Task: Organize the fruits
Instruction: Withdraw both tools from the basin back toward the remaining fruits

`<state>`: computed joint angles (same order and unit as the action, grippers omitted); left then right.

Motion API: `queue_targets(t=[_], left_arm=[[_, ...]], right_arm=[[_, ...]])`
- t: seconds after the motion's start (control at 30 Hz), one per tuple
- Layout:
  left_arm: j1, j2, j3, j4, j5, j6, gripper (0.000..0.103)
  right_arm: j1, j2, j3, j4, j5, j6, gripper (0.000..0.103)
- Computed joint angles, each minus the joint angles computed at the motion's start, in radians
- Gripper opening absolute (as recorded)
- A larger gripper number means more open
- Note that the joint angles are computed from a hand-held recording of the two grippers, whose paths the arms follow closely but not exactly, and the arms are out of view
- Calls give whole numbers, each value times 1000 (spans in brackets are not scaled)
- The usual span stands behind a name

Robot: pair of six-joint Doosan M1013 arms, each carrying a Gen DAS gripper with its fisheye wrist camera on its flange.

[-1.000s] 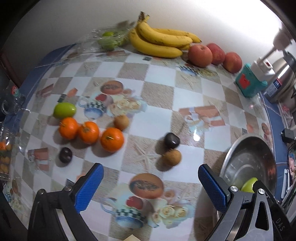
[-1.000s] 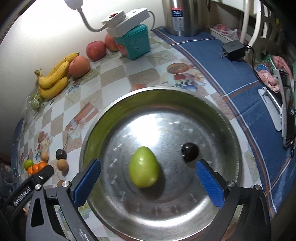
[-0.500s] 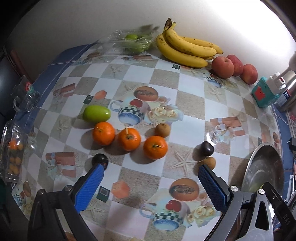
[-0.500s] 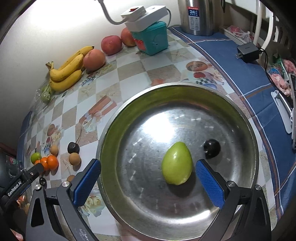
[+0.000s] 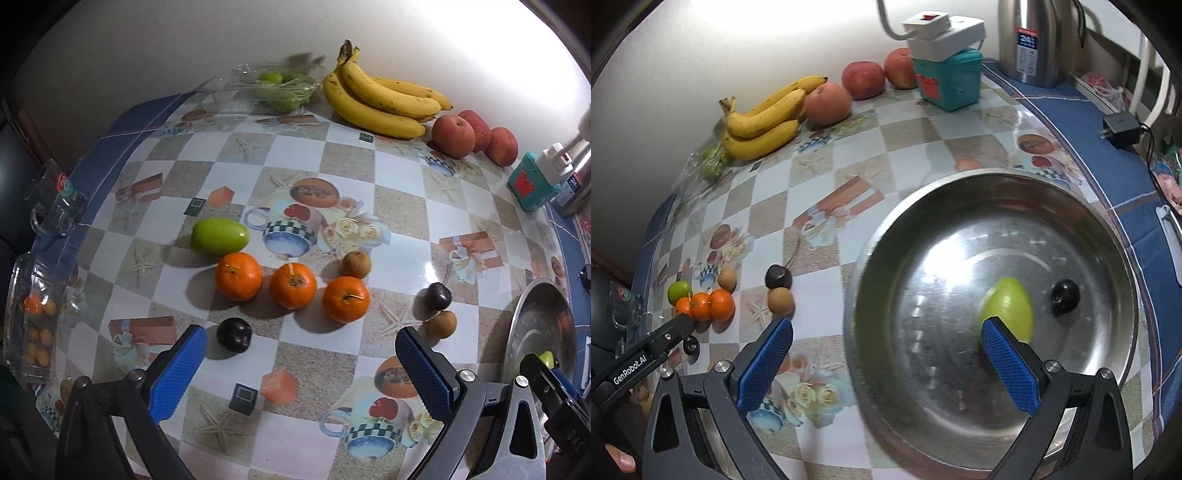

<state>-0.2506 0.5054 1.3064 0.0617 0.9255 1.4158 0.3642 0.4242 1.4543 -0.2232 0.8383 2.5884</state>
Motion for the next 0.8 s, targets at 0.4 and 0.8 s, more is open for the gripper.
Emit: queue_targets(t=[0.4, 0.8], left_arm=[[30, 13, -14, 19, 10, -54, 103], [65, 45, -48, -41, 7, -70, 103]], right_arm=[[32, 37, -62, 69, -38, -147, 102], [35, 90, -136, 122, -27, -213, 102]])
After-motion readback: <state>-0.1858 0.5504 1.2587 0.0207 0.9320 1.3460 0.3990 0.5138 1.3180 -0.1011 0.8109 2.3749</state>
